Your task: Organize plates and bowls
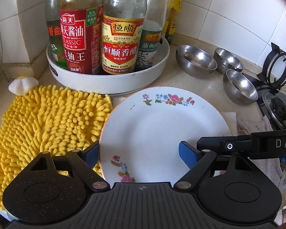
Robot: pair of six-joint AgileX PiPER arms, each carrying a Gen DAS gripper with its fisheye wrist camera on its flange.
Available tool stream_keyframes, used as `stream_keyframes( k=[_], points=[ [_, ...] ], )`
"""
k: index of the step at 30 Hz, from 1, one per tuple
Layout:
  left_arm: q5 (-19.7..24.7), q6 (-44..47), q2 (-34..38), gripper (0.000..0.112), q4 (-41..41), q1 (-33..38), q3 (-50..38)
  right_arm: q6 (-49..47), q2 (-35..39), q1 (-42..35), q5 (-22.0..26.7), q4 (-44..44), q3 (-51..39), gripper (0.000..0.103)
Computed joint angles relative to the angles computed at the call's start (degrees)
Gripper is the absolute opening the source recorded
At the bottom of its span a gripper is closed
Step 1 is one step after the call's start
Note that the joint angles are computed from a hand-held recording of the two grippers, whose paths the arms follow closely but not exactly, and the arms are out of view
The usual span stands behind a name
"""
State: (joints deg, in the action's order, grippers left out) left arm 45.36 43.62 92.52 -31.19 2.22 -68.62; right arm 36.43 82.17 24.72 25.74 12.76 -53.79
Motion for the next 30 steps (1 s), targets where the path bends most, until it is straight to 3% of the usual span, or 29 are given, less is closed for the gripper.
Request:
stream_keyframes(
  k=[13,22,30],
  points=[
    [2.77,1.36,-0.01,0.089,0.27,1.86,1.08,6.87,-0.21,3.46,1.72,-4.21,0.35,0.08],
    [-0.7,-5.69,-0.53,0.089,3.68,-0.55,2.46,-13.24,1.7,-2.25,2.12,10.91,0.45,0.08],
    [-3.19,-10.61,0.61,0.088,6.63,-2.02,1.53,-22.06,4.07,-4.56,2.54,16.14,-1.14,0.08]
  ],
)
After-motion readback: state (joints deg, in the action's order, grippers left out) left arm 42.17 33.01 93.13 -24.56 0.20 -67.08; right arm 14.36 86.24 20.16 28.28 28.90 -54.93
